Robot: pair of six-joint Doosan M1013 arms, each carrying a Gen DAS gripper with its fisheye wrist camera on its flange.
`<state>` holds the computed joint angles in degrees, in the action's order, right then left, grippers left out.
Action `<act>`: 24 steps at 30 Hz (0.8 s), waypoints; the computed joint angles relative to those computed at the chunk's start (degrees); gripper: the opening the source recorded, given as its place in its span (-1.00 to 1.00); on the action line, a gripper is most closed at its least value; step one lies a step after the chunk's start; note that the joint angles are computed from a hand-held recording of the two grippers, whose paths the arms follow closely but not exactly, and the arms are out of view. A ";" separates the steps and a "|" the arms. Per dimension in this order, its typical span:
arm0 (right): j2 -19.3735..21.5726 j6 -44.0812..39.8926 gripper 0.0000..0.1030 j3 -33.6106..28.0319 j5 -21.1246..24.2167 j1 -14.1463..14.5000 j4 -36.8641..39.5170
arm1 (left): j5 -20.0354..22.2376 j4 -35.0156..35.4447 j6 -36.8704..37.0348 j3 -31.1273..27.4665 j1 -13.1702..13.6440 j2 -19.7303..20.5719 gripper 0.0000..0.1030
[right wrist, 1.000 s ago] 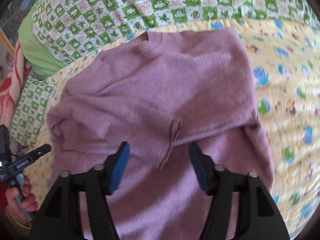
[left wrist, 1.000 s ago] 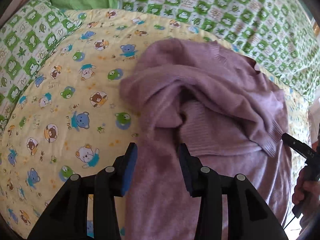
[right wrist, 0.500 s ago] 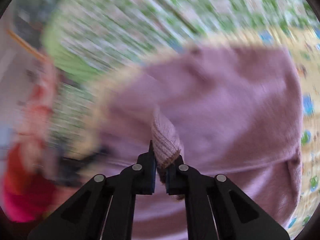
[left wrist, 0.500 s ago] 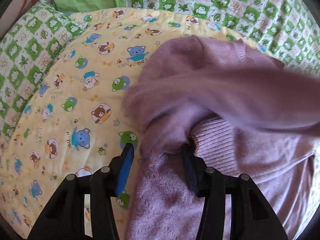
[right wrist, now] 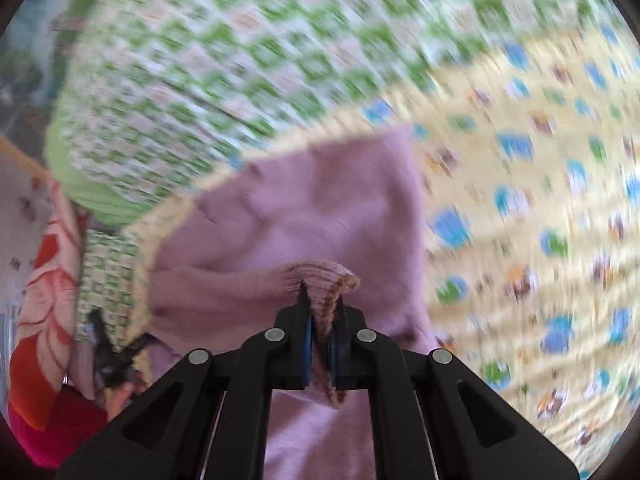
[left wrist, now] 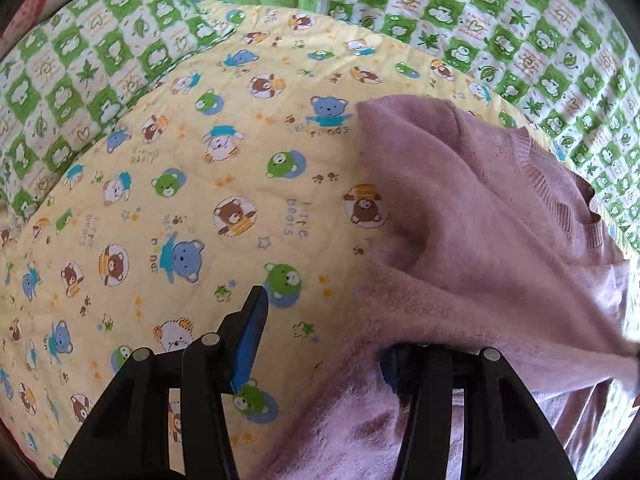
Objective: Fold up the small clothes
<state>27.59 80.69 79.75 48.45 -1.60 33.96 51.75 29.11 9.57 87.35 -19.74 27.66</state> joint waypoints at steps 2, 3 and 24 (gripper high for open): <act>0.71 0.64 -0.86 0.12 0.72 0.05 -1.25 | -1.00 -0.29 -0.68 1.30 -0.08 -0.87 0.01; 0.77 1.04 -0.86 0.04 0.76 0.25 -1.85 | -1.44 -0.17 -1.19 1.78 -0.04 -1.15 0.01; 1.08 0.70 -0.45 -2.22 -0.71 5.85 -14.60 | -12.04 -4.40 -0.56 11.39 0.80 -7.05 0.18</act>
<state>28.67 81.39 77.53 47.74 4.25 19.36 39.71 24.70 9.02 98.74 -18.94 20.61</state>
